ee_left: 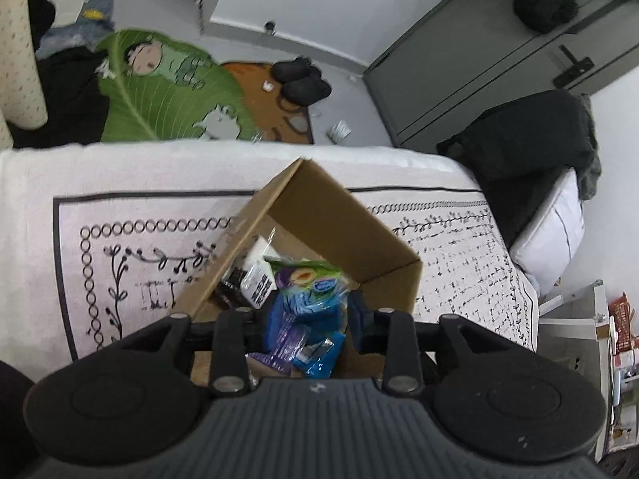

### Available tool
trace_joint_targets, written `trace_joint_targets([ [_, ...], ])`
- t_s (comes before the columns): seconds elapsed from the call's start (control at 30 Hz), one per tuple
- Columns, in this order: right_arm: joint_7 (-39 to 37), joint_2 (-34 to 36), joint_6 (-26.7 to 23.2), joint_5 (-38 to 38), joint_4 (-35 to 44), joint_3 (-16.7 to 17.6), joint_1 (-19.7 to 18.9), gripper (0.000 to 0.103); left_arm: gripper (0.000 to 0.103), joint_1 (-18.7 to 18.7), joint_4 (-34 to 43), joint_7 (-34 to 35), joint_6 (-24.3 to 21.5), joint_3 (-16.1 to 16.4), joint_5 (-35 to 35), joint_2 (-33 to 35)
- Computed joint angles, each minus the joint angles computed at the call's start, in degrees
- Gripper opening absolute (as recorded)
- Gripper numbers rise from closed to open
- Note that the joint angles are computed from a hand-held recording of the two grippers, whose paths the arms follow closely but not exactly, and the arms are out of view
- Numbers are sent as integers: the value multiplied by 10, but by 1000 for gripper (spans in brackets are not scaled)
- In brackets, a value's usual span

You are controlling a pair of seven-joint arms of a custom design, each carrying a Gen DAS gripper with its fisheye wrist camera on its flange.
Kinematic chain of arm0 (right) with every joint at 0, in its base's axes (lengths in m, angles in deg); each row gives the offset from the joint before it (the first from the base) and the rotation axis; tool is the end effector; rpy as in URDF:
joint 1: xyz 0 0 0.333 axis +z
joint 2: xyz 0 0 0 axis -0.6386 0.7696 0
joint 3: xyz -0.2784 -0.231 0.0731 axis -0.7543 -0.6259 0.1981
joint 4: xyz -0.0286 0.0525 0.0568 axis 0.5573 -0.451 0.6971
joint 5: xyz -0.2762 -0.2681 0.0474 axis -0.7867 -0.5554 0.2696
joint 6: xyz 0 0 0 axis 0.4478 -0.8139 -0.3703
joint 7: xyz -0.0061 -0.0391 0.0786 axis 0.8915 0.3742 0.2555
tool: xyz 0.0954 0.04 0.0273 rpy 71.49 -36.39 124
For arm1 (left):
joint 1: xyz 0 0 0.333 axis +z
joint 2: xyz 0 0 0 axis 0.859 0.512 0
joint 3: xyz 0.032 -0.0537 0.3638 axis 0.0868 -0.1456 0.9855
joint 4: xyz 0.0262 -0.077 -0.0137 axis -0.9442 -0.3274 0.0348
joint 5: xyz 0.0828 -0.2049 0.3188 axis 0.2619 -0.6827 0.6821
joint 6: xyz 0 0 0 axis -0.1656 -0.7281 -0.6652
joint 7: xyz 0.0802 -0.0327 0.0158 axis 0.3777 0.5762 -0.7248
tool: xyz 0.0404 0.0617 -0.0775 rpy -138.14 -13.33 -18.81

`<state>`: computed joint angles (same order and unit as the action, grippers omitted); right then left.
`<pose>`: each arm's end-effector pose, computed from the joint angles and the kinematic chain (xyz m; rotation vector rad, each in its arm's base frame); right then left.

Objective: Organize snacks
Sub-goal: 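Carry both snacks over the box and open both tools to drop them, then move both tools back over the remaining snacks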

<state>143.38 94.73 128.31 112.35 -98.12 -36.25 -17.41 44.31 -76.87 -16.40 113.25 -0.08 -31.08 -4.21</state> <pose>0.6040 0.3149 0.5101 -1.8255 1.4032 -0.0305 0.5444 -0.2874 0.5270 -2.6797 0.8052 -0.9617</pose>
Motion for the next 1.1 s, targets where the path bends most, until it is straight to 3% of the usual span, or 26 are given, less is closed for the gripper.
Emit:
trace_joint_targets([
  [0.43, 0, -31, 18, 6, -38, -15, -17, 44, 66, -13, 34, 21, -46, -6, 2, 17],
  [0.77, -28, -57, 24, 24, -71, -23, -44, 52, 71, -33, 72, 42, -83, -8, 7, 42],
  [1.1, -16, -75, 39, -19, -107, -49, -63, 56, 72, -56, 114, 73, -99, -9, 28, 66],
])
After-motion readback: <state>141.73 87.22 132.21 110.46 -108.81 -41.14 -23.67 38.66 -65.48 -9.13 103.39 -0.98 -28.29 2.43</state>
